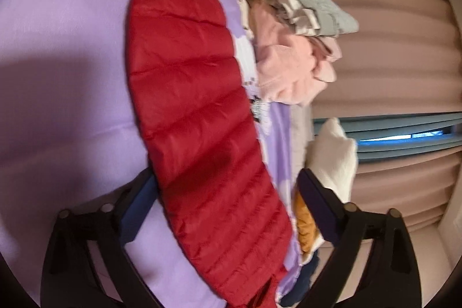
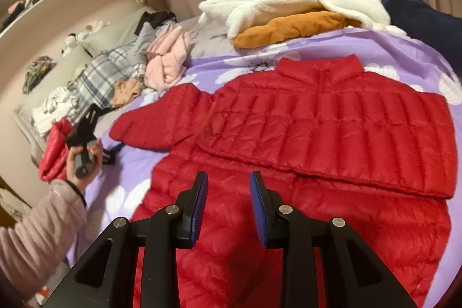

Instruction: Fold large clothes

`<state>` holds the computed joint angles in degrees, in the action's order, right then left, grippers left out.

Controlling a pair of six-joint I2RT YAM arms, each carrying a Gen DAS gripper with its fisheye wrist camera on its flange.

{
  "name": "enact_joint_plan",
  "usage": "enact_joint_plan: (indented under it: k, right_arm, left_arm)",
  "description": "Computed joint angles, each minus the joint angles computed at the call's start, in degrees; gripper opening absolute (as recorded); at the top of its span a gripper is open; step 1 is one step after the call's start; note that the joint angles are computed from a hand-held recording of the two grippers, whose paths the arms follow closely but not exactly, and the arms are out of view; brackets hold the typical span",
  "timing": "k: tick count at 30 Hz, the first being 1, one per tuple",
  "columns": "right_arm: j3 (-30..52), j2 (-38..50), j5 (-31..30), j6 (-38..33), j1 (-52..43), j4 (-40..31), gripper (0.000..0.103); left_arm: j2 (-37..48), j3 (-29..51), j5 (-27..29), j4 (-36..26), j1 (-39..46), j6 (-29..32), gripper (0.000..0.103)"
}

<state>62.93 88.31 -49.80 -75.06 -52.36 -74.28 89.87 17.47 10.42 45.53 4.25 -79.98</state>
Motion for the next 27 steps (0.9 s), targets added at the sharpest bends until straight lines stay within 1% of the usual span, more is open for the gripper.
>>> enact_joint_plan:
  k: [1, 2, 3, 4, 6, 8, 9, 12, 13, 15, 16, 18, 19, 21, 23, 25, 26, 27]
  right_arm:
    - [0.1, 0.3, 0.2, -1.4, -0.8, -0.7, 0.03]
    - [0.0, 0.5, 0.6, -2.6, -1.4, -1.1, 0.03]
    - [-0.1, 0.5, 0.9, -2.9, -1.9, -0.8, 0.03]
    - [-0.5, 0.3, 1.3, -3.1, -2.4, -0.2, 0.031]
    - [-0.5, 0.6, 1.8, -3.9, -3.8, -0.1, 0.032]
    - [0.0, 1.5, 2.2, -4.5, -4.9, -0.7, 0.033]
    - [0.3, 1.8, 2.5, -4.0, -5.6, -0.4, 0.033]
    - [1.0, 2.5, 3.0, -3.6, -7.2, -0.4, 0.033]
    - [1.5, 3.0, 3.0, -3.9, -8.0, -0.6, 0.033]
    - [2.1, 3.8, 3.4, -3.8, -9.2, -0.6, 0.034]
    - [2.1, 3.7, 3.6, -3.7, -9.6, -0.6, 0.034]
    - [2.5, 4.4, 4.5, -2.5, -10.1, 0.0, 0.035]
    - [2.6, 4.6, 4.9, -1.7, -10.3, 0.6, 0.036]
    - [2.6, 4.9, 5.4, -1.4, -10.6, 0.8, 0.036]
    - [2.8, 5.0, 5.4, -1.6, -10.9, 0.2, 0.036]
    - [3.0, 5.2, 5.0, -2.2, -11.3, -0.9, 0.037]
    - [3.3, 5.3, 4.9, -2.4, -11.5, -1.5, 0.037]
    - [3.4, 5.3, 4.7, -2.7, -11.7, -2.0, 0.037]
  left_arm:
    - [-0.4, 1.8, -0.2, -4.7, -0.1, 0.8, 0.08]
    - [-0.2, 3.1, -0.2, -7.3, -0.2, 1.5, 0.068]
    - [0.3, 3.9, -0.1, -8.4, 0.0, 2.0, 0.055]
    - [1.1, 3.9, 0.0, -8.0, 0.2, 2.0, 0.049]
    - [2.1, 5.0, 0.6, -10.6, 0.6, 2.5, 0.024]
    - [2.7, 6.0, 0.3, -13.4, 1.0, 3.7, 0.014]
    - [2.9, 6.3, 0.6, -14.0, 1.4, 4.4, 0.014]
    - [1.6, 8.0, -0.7, -19.3, 0.9, 7.4, 0.01]
    - [0.6, 7.9, -1.3, -20.1, 0.6, 8.1, 0.009]
    - [-3.1, 7.4, -4.2, -21.9, -0.9, 10.5, 0.006]
    - [-4.4, 7.0, -6.2, -21.5, -1.8, 11.1, 0.006]
    - [-8.7, 7.3, -8.9, -24.6, -3.7, 14.1, 0.005]
    - [-10.8, 7.7, -11.2, -26.1, -5.1, 15.0, 0.004]
    - [-16.0, 10.1, -15.3, -32.0, -8.9, 18.9, 0.003]
    - [-18.1, 15.2, -20.9, -38.9, -14.0, 23.0, 0.003]
    - [-18.8, 20.5, -26.8, -44.2, -19.9, 27.4, 0.003]
    - [-18.2, 24.3, -30.9, -47.6, -24.1, 29.8, 0.003]
    - [-17.1, 27.1, -34.0, -49.3, -27.6, 31.7, 0.003]
